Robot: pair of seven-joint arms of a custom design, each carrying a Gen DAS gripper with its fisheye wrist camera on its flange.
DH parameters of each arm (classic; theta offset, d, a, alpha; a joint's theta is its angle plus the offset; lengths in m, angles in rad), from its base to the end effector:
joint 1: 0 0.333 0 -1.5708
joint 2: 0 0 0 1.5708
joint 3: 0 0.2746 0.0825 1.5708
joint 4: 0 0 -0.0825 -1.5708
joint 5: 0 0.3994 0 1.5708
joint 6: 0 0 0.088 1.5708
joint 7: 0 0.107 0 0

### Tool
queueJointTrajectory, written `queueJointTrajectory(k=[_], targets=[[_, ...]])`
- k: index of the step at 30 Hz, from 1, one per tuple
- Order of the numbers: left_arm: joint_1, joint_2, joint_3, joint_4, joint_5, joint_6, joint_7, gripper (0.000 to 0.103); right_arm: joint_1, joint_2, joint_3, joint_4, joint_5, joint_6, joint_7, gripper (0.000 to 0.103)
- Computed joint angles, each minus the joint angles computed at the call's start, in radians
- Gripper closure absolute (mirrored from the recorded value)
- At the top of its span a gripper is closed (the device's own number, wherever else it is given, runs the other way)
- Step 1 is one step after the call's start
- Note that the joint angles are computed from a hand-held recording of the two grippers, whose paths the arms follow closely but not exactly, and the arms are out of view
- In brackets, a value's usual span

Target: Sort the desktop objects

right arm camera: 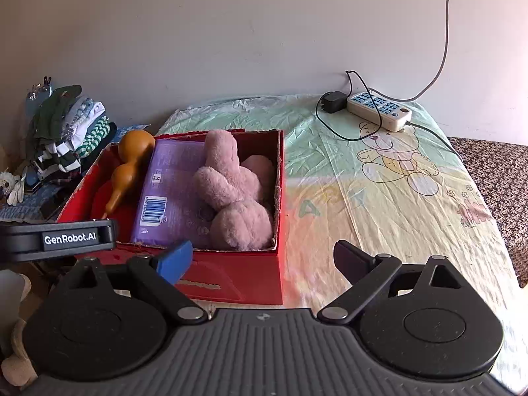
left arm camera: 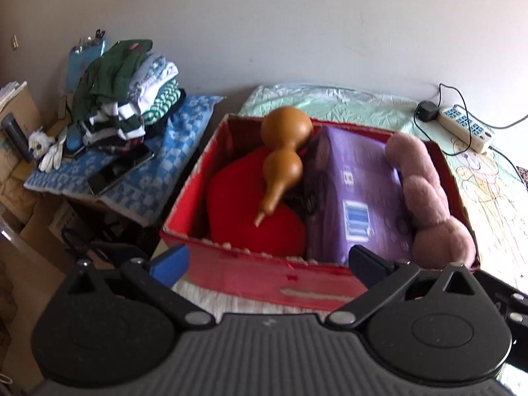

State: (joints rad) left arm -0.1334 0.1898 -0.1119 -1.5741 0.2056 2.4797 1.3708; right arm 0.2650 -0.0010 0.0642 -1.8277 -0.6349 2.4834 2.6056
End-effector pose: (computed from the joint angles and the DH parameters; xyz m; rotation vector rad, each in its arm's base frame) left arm 0.6580 -0.1590 0.5691 -1.6553 1.9252 -0.6906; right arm 0.5900 0.2042 0.5546 -1.4315 1.9977 -0.7801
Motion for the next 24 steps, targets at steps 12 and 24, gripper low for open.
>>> queueJointTrajectory(k=[12, 24], targets=[[-0.013, -0.078, -0.008, -0.107, 0.116, 0.048, -0.127, 0.001, -0.035, -0.028, -0.011, -0.053, 0.104, 0.107, -0.116, 0.008], [0.029, -0.021, -0.008, -0.001, -0.008, -0.005, 0.039, 0.001, 0.010, 0.035, 0.010, 0.069, -0.019, -0.036, 0.080, 0.008]])
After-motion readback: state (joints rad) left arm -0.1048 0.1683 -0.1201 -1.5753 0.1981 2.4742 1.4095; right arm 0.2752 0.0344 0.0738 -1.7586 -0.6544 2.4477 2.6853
